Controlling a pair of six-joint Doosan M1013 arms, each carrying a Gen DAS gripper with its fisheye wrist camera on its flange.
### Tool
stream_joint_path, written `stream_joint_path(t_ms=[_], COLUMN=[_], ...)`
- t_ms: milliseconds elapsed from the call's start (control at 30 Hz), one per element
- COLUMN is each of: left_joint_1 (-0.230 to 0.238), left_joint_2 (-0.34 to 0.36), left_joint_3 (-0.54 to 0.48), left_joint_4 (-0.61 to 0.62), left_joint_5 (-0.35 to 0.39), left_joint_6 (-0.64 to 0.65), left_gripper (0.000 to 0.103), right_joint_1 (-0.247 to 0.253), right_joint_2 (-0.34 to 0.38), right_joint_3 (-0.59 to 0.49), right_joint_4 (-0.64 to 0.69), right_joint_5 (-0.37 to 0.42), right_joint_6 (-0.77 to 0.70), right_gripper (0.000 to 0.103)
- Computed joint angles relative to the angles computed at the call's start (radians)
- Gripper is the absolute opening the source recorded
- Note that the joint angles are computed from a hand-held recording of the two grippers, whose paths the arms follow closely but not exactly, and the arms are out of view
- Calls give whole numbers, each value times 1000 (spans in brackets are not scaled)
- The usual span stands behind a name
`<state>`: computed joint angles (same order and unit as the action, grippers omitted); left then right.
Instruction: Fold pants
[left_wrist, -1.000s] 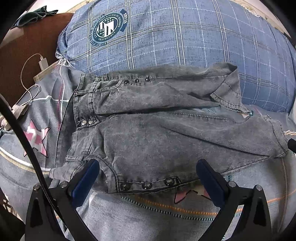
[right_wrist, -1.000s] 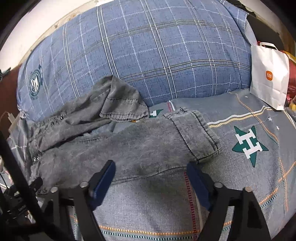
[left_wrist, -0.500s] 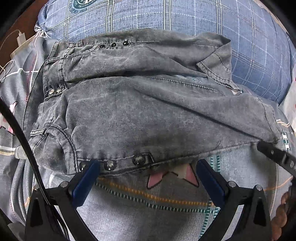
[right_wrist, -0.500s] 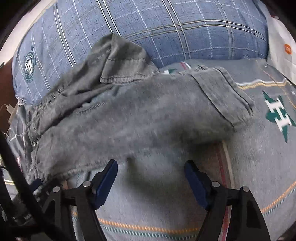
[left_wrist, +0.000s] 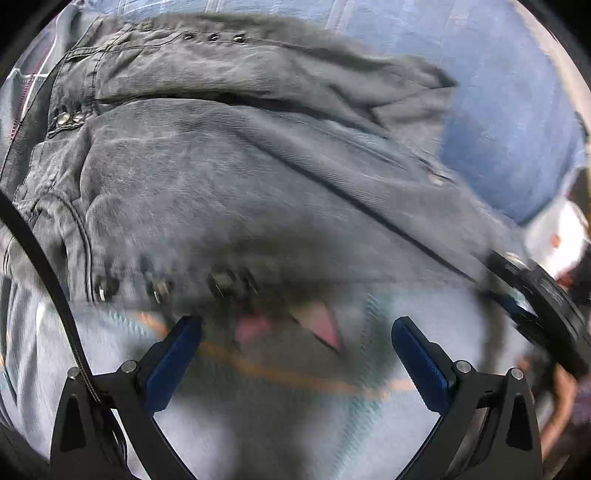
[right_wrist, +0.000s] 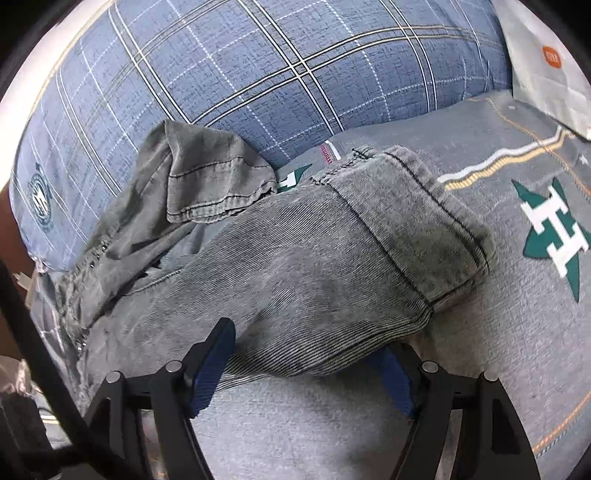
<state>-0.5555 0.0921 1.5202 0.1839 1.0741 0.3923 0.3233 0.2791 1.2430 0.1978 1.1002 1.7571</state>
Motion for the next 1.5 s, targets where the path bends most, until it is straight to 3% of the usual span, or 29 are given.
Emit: stream_joint_path(t_ms=[67,167,233,267,333,367,467,500,633,733,900,1100,1200,1267,1367,1500], left_joint_1=[6,44,58,55,49,42,43,44,15,-20,-61,-158,-153,-164,-192,-217], left_joint_2=[3,-5,-1,6,25,30,-11,-22,-63,-87,-101,-141,-123,-141,-153,-157], left_joint_3=[-7,13,10,-1,-27,-39,-2,8,37,50,51,56,69,97,95,93], left_joint_4=[54,7,5,20,55,74,34,12,27,75,57,103,57,96,143,167], left_joint_5=[15,-13,-13,11,98,153,98,78,77,86,106,144,178,146,170,208], left_joint_6=[-45,-75,-107,-123,-151,-176,-178,-161,-161,-153,-139,-130,-84,-121,-85,-37], left_gripper=[102,102,102,99,68,59,40,28,23,23,22,22,21,21,27,44], right_joint_1=[10,0,-6,-12,-18,-17,-37,-42,-42,-35,-32,-29,-41,-62,-60,-57], right_joint_2=[8,22,25,24,13,7,-18,-23,-46,-63,-108,-226,-211,-184,-186,-208], right_joint_3=[-11,-26,-28,-24,-9,-4,28,32,43,49,87,189,204,194,193,198], right_joint_4=[-38,-9,8,28,41,26,73,91,88,49,-45,-178,-186,-131,-136,-194], right_joint_5=[5,5,8,9,-7,-12,-35,-33,-32,-21,-17,-90,-20,39,28,-20], right_joint_6=[2,-9,-10,-11,-12,-3,-8,-11,-40,-45,-13,40,52,58,78,138], right_gripper=[61,46,21,17,6,5,4,4,3,3,3,3,3,3,8,21])
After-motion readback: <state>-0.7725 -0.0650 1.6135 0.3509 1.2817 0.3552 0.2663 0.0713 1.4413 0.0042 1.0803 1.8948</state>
